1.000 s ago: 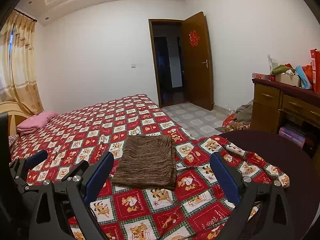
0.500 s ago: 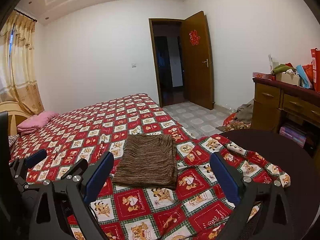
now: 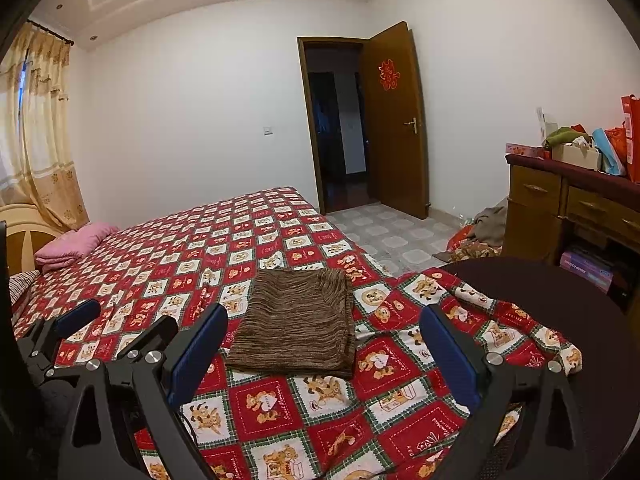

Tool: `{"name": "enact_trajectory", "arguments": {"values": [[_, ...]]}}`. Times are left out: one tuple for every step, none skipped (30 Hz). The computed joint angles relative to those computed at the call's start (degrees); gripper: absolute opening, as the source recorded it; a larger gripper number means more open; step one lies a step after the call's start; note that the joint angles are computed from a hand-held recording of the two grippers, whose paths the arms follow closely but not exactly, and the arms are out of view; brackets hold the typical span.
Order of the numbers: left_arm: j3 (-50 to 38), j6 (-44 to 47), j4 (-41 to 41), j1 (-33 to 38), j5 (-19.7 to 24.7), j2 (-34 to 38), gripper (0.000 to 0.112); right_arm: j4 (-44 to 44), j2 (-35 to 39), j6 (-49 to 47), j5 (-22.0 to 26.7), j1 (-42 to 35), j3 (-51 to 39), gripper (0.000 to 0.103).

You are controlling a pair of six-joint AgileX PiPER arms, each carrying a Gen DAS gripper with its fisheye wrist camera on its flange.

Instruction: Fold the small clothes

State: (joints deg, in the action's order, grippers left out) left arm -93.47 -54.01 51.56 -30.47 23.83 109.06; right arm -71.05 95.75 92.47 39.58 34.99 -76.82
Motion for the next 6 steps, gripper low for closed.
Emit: {"name": "enact_trajectory", "arguments": {"values": [[-0.44, -0.39, 0.77, -0.19, 0.82, 0.26, 0.103, 0.04, 0.02, 0.01, -0.01, -0.02, 0.01, 0.097], [-0.73, -0.57, 1.22, -0.41, 1.47, 0.48, 0.103, 0.16, 0.05, -0.07, 0.01, -0.01, -0.07, 0.097], [-1.16, 0.05, 0.57, -0.45, 2.03, 0.72, 0.103, 0.41, 0.22, -0.26, -0.12, -0.17, -0.22, 0.097], [-1.65, 0.81, -0.27, -0.37, 2.48, 0.98, 0.103, 0.59, 0.29, -0.35, -0.15, -0.24, -0.26, 0.097], [-2.15, 1.45, -0.94, -0.32, 2.95, 1.28, 0.103, 0.75, 0.36, -0.42, -0.25, -0.34, -0.29, 0.097], [-2.59, 1.59, -1.03, -0.33, 3.56, 1.57, 0.103, 0.92, 0.38, -0.59, -0.29, -0.42, -0.36, 0.097]]}}
